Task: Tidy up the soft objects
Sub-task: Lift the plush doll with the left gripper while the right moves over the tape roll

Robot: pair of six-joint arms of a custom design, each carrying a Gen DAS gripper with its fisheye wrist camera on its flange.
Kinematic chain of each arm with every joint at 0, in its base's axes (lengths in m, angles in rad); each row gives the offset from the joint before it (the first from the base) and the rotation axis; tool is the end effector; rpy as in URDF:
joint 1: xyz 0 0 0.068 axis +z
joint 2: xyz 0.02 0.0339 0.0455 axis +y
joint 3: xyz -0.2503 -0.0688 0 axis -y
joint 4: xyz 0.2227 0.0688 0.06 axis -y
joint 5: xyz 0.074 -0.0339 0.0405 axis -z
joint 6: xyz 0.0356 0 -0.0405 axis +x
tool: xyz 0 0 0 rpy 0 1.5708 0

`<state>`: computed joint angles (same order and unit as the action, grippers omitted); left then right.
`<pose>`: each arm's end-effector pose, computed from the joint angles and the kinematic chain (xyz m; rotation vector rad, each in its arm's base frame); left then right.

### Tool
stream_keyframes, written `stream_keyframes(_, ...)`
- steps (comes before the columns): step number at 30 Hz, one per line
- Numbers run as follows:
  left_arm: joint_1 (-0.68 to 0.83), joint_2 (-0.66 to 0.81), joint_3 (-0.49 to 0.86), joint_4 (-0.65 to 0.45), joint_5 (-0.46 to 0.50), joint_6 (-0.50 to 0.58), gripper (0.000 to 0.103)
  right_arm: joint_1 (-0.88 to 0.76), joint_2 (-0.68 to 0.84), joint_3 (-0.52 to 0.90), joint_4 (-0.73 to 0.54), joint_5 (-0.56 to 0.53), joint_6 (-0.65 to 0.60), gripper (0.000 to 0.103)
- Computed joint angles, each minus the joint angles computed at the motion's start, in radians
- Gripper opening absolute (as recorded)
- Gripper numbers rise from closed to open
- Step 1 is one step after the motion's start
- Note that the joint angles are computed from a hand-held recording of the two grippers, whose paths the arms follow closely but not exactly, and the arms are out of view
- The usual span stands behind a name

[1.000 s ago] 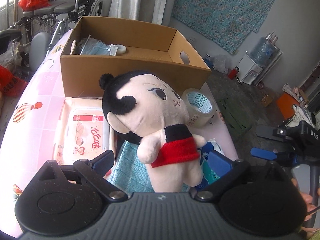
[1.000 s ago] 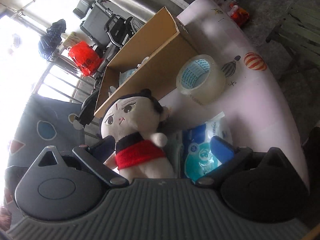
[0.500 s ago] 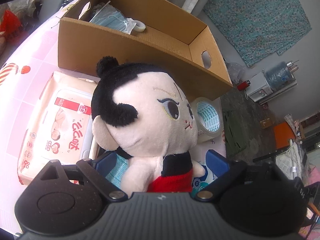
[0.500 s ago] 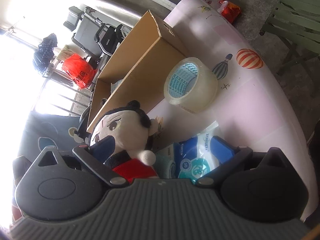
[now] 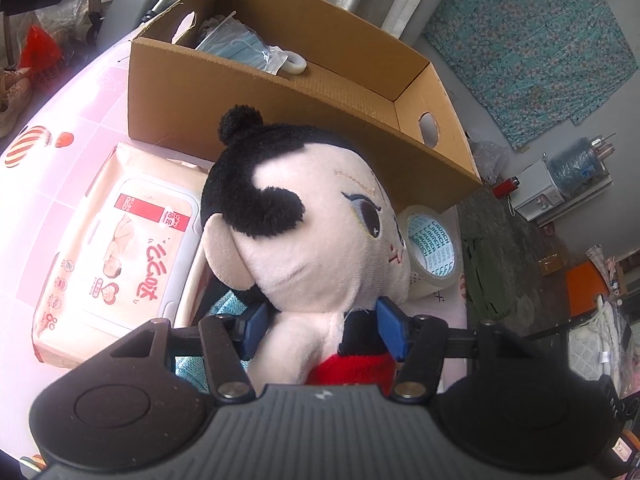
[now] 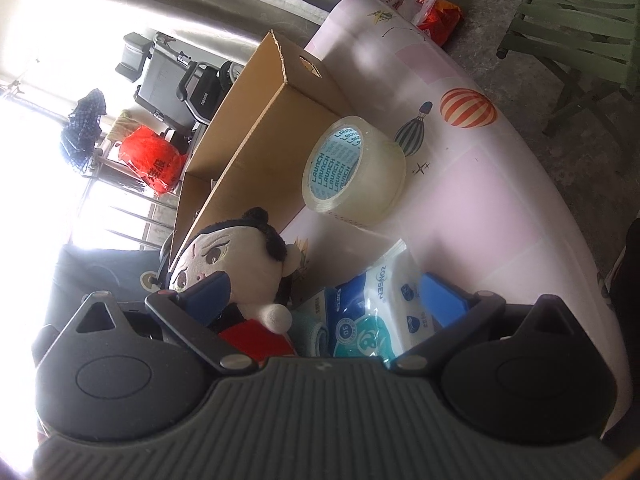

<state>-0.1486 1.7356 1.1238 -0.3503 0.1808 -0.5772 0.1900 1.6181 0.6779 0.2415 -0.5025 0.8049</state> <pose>0.3355 -0.0567 0.1922 -0.4786 2.5455 -0.5081 0.2837 0.0720 0.1514 0.4505 2.3624 1.0696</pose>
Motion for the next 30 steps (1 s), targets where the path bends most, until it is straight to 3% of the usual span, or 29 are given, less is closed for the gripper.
stream_keyframes(6,0.042,-0.073,-0.078,0.048,0.080,-0.009,0.054,-0.009,-0.028,-0.015,-0.026,0.016,-0.031,0.102)
stream_keyframes(15,0.100,-0.213,-0.243,0.134,0.214,0.044,0.050,-0.021,0.029,0.091,-0.095,0.047,-0.112,0.102)
stream_keyframes(17,0.127,-0.239,-0.281,0.172,0.254,0.034,0.049,-0.019,0.094,0.185,-0.128,0.081,-0.143,0.100)
stream_keyframes(20,0.173,-0.269,-0.333,0.236,0.317,-0.001,0.048,-0.009,0.243,0.381,-0.193,0.133,-0.183,0.089)
stream_keyframes(25,0.278,-0.331,-0.419,0.347,0.412,-0.084,0.043,0.031,0.550,0.800,-0.398,0.268,-0.261,0.058)
stream_keyframes(27,0.313,-0.353,-0.437,0.374,0.434,-0.101,0.032,0.048,0.658,0.954,-0.497,0.315,-0.302,0.051)
stream_keyframes(29,0.350,-0.359,-0.438,0.377,0.466,-0.085,0.029,0.053,0.738,1.071,-0.581,0.275,-0.321,0.046)
stream_keyframes(30,0.361,-0.354,-0.428,0.364,0.482,-0.073,0.029,0.065,0.758,1.102,-0.603,0.273,-0.325,0.049)
